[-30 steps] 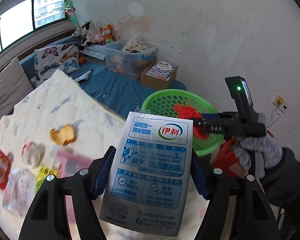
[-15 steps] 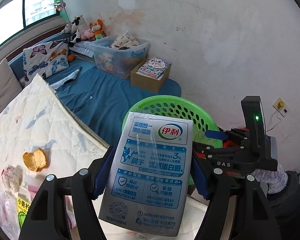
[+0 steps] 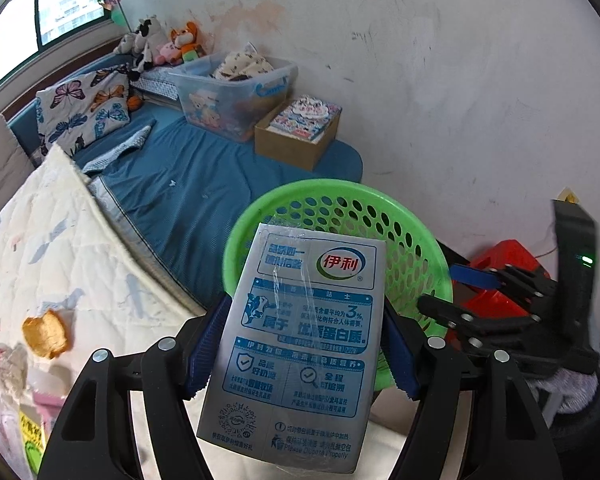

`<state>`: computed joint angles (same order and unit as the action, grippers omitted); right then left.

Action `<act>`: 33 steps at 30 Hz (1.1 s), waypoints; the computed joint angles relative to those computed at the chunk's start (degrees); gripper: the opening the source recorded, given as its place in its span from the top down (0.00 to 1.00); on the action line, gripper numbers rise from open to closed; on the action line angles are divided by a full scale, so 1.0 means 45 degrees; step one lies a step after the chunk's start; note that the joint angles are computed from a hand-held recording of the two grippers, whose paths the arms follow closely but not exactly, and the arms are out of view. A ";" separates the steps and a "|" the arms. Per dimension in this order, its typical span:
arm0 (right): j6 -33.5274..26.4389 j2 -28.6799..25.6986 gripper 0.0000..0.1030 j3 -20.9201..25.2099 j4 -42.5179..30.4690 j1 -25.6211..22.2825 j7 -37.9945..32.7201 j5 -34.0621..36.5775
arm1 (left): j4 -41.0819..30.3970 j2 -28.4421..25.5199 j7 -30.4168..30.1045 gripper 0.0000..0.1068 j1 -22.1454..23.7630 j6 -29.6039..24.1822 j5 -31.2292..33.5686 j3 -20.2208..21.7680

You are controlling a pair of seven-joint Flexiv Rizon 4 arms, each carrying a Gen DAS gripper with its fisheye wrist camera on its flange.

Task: Collect trash
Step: 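Carry the red net into the green basket and open the right tool, then drop the blue-white milk carton into the green basket with the left tool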

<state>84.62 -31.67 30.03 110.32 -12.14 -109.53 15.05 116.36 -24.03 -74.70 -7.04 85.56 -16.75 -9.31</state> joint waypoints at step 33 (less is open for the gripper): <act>0.1034 0.0763 0.30 0.3061 0.1197 -0.2573 -0.1243 0.1049 | 0.1876 0.1544 -0.1174 0.26 0.0222 0.1817 0.0135 -0.0562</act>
